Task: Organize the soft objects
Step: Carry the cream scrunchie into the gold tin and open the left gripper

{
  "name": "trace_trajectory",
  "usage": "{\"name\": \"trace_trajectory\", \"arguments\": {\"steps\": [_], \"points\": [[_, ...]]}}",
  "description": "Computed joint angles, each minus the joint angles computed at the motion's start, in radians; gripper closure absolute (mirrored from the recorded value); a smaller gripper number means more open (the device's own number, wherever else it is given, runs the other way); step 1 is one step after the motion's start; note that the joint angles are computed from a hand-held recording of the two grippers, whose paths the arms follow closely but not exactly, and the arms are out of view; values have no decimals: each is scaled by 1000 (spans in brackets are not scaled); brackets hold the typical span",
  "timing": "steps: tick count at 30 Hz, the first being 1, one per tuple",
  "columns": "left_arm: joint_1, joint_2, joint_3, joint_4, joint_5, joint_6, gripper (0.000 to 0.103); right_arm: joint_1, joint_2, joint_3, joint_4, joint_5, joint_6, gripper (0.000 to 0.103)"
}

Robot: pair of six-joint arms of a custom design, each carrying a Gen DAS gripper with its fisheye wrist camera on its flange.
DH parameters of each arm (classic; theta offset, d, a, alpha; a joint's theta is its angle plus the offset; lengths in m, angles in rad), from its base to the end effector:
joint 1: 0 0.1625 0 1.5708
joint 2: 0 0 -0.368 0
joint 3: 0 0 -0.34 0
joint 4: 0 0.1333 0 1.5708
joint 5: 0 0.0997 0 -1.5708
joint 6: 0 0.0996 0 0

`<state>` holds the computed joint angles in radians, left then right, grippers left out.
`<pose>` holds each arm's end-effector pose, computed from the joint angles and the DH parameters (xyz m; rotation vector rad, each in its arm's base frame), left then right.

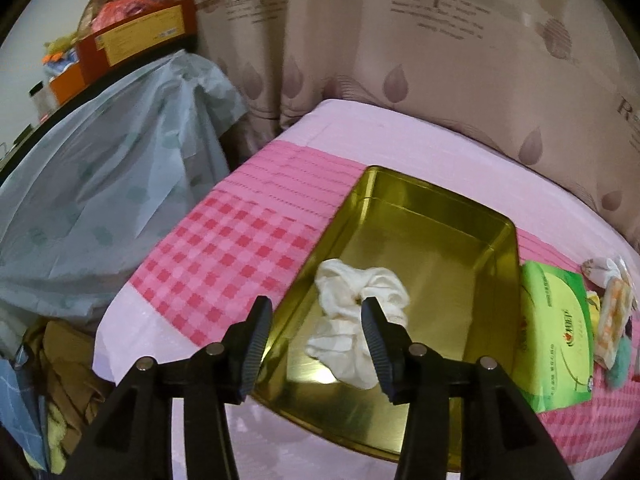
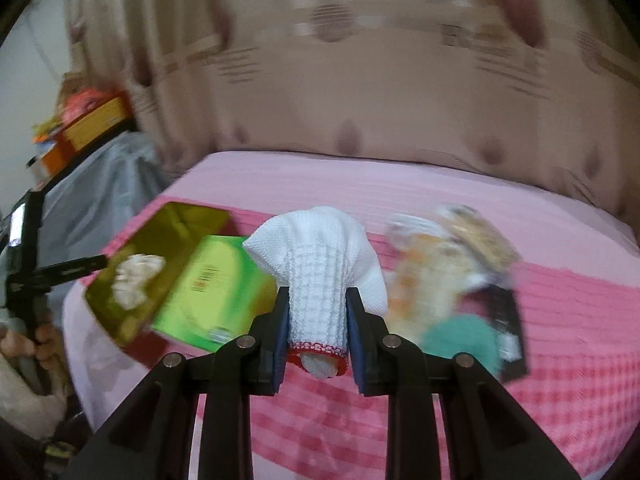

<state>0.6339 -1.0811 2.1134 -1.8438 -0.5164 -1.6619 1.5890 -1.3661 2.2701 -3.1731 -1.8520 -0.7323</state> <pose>-0.1807 -0.4058 0.0911 -0.2747 2.0340 -0.9074 0.1133 -0.4210 0.2465 0.8104 -2.4150 0.7419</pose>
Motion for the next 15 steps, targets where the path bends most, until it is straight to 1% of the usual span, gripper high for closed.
{"name": "trace_trajectory", "arguments": {"steps": [3, 6, 10, 15], "points": [[-8, -27, 8, 64, -8, -77, 56, 72, 74, -8, 4, -3, 2, 80], [-17, -50, 16, 132, -24, -160, 56, 127, 146, -18, 13, -2, 7, 80], [-31, -76, 27, 205, -38, -250, 56, 178, 247, -40, 12, -12, 6, 80], [-54, -112, 43, 281, -54, -348, 56, 217, 346, -73, 32, -8, 42, 80]]}}
